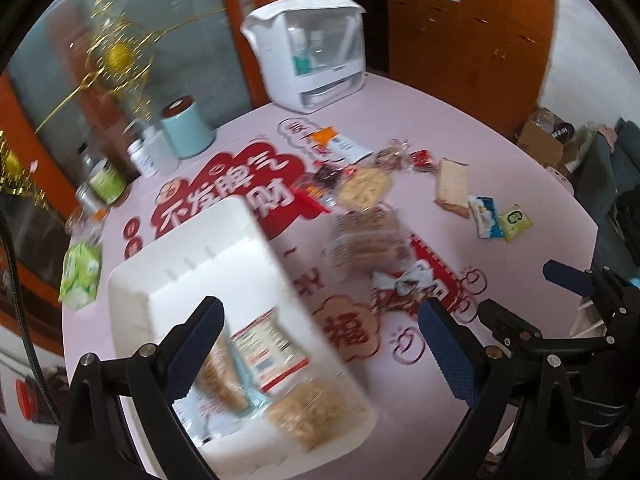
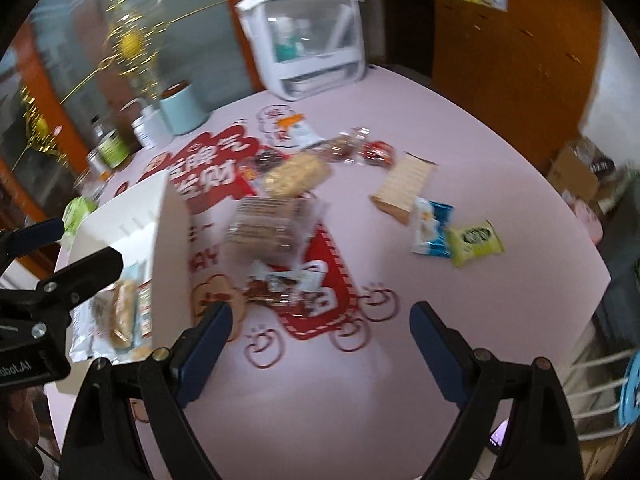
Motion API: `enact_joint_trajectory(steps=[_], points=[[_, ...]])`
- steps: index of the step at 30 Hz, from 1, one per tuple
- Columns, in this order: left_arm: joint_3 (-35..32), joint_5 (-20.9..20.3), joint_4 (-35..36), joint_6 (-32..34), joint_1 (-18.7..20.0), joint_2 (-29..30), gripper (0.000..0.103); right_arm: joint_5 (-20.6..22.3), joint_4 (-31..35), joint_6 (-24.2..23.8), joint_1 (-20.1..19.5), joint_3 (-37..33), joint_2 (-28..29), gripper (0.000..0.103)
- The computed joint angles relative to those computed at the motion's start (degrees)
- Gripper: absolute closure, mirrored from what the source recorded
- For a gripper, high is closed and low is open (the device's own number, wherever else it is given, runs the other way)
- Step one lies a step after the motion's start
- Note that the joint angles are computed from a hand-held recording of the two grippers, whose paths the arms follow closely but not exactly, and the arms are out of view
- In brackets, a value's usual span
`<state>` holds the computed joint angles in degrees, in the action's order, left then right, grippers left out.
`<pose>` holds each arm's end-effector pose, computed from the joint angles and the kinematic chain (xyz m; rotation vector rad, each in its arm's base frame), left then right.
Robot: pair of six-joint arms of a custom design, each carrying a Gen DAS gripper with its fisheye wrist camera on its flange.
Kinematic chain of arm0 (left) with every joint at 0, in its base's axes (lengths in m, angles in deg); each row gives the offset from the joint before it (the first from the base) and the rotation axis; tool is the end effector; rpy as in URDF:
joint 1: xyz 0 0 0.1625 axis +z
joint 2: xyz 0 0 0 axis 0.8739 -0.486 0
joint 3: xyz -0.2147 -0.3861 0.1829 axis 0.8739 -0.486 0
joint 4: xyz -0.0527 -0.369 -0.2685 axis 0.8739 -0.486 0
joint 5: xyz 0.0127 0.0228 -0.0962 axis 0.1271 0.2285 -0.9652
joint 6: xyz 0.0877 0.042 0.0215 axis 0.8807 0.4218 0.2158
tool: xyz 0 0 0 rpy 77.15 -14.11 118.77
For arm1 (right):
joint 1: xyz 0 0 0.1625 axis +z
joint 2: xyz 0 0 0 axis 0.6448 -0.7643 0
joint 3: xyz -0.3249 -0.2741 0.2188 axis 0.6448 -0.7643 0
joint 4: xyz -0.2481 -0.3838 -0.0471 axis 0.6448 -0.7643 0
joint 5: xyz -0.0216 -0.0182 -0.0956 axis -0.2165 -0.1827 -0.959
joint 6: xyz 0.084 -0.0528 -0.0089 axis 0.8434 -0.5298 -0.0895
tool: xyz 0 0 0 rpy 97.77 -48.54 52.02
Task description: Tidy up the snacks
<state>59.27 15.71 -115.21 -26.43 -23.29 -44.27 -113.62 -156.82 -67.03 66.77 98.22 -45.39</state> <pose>-0.3069 -0.5014 0.1801 0.6816 2.2283 -0.5671 0.2072 -0.4520 0.2287 0.1574 -2.3836 0.7555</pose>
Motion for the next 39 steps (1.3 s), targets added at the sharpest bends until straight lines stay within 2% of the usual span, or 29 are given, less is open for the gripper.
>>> enact_joint_trajectory(steps=[8, 13, 16, 19, 24, 28, 32, 39], points=[[-7.2, -4.8, -1.8, 5.6, 0.8, 10.0, 0.006, 3.1, 3.4, 1.6, -7.3, 0.3, -3.5, 0.015], [-12.4, -7.4, -1.3, 9.2, 2.1, 15.8, 0.006, 2.4, 3.2, 3.3, -10.9, -0.1, -4.0, 0.015], [-15.8, -9.2, -0.2, 11.2, 3.4, 19.2, 0.006, 4.6, 4.3, 4.4, -13.8, -0.8, -4.8, 0.015], [-19.4, -9.4, 0.7, 12.9, 4.5, 22.7, 0.006, 8.0, 7.1, 7.7, -16.7, -2.3, -5.6, 0.015], [-26.1, -9.8, 1.6, 17.0, 6.3, 28.7, 0.006, 12.4, 11.2, 12.6, -20.3, -5.4, -5.3, 0.036], [-32.6, -11.7, 3.9, 18.6, 7.9, 33.4, 0.006, 16.0, 13.2, 16.1, -22.5, -7.7, -4.4, 0.04], [-36.7, -11.3, 4.1, 20.6, 8.3, 36.9, 0.006, 18.0, 14.2, 18.0, -24.1, -9.6, -3.3, 0.049], [-41.6, -12.4, 6.1, 21.5, 8.9, 40.5, 0.006, 14.2, 14.1, 16.1, -23.4, -13.1, 0.0, 0.059]])
